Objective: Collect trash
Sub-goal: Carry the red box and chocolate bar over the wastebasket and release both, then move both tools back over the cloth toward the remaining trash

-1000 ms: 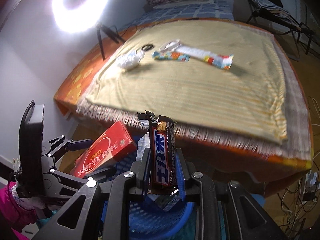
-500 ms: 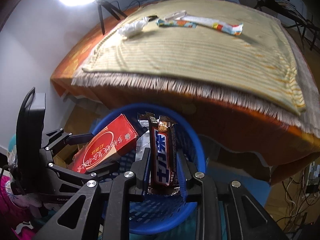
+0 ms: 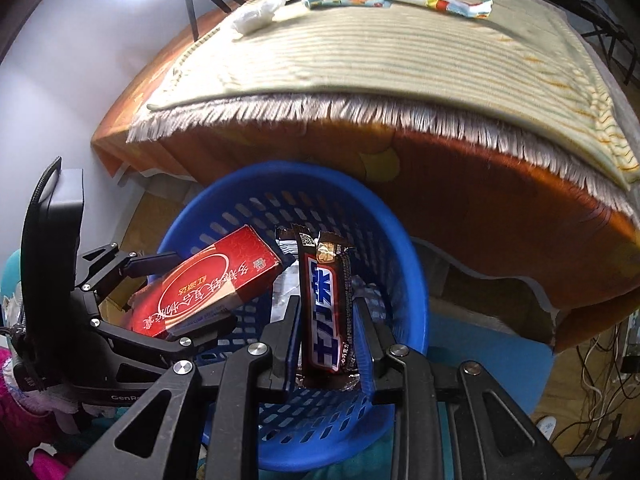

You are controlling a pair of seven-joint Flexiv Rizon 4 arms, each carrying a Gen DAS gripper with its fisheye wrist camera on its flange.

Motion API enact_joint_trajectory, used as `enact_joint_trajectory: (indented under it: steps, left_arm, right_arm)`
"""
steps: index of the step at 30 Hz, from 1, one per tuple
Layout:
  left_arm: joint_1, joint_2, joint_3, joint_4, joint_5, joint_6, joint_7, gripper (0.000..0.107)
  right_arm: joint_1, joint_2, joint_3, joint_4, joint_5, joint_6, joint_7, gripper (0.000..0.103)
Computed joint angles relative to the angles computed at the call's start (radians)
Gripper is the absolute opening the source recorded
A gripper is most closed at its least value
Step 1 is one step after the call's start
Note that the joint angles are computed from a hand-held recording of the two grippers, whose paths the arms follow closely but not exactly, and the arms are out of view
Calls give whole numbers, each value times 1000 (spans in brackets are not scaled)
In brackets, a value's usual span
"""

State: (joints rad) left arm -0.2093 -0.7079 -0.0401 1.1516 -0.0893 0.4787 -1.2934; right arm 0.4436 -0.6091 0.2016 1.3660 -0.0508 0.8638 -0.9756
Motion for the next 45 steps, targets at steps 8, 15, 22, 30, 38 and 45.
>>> enact_joint_trajectory:
  steps: [8, 15, 22, 30, 38, 45]
  left_arm:
    - [3, -23, 2, -27, 2, -34, -1, 89]
    - [-4, -15, 5, -29, 9, -46, -13, 89]
    - [-5, -16, 6, -34, 14, -45, -14, 89]
    - [-2, -18, 6, -37, 13, -43, -19, 89]
    - [6, -17, 2, -47, -4, -45, -29, 89]
    - [20, -15, -5, -66, -32, -36, -47, 89]
  right_arm:
    - [-5, -15, 7, -11, 20, -16, 0, 33]
    - [-8, -19, 8, -12, 33, -22, 7, 58]
    - [-1, -21, 1, -13, 25, -34, 23, 67]
    - [-1, -23, 3, -17, 20, -36, 23, 76]
    - [9, -17, -7, -21, -2, -30, 20, 82]
    - [9, -7, -18, -23, -22, -1, 25, 82]
